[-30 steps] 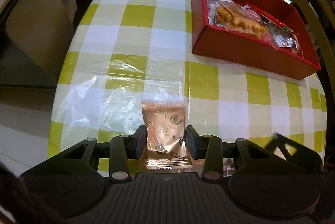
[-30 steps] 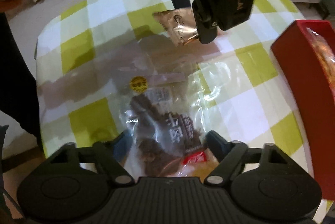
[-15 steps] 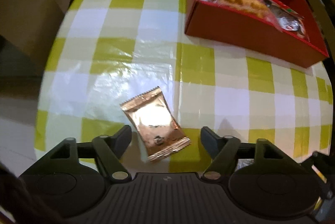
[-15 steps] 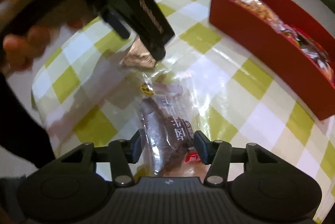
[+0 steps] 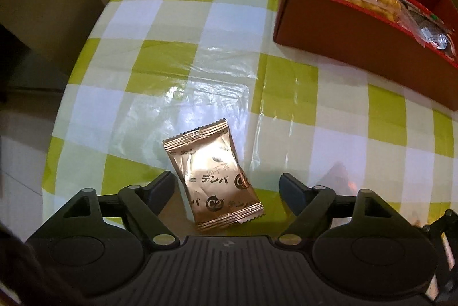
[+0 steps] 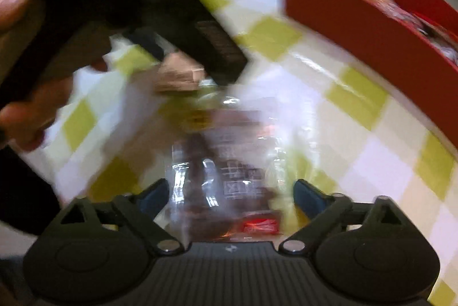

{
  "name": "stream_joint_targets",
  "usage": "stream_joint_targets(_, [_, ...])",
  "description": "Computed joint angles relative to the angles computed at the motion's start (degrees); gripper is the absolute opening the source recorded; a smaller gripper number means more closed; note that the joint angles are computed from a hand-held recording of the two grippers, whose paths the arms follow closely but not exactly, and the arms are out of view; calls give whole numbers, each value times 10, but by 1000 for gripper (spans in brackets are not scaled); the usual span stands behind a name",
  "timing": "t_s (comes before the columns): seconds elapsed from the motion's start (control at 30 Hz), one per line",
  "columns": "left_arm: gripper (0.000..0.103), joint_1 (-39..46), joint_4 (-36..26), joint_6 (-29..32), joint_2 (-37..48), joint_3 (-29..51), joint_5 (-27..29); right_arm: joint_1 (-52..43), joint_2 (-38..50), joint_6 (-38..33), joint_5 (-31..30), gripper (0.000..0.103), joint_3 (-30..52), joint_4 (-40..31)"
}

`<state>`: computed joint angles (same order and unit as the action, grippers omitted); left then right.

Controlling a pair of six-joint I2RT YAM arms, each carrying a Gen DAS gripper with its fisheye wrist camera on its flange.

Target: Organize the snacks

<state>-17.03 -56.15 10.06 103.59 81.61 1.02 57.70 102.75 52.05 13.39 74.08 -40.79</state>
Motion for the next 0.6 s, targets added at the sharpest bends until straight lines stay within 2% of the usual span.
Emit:
stream_joint_targets(0.07, [79,-3,-1,-1,-1,0,0,3,2,1,1,87,6,-13])
stream_joint_targets(0.13, [71,-3,-4,4,-2,5,-1,13,4,-3,12,71,24,-25])
stream_joint_targets(0.2, [61,0,-12,7,-2,14,0,19,4,6,23,63,39,-33])
stream_joint_targets(0.33, [51,7,-23,14,-1,22,11,26,-20,36,32,51,27,-26])
stream_joint_targets(0.47, [48,4,-16,13,-1,17,7,34,-57,65,40,50,-11,-6])
stream_joint_targets(0.6, [50,-7,6,16,-17,-9,-10,44,-55,54,59,58,-24,14])
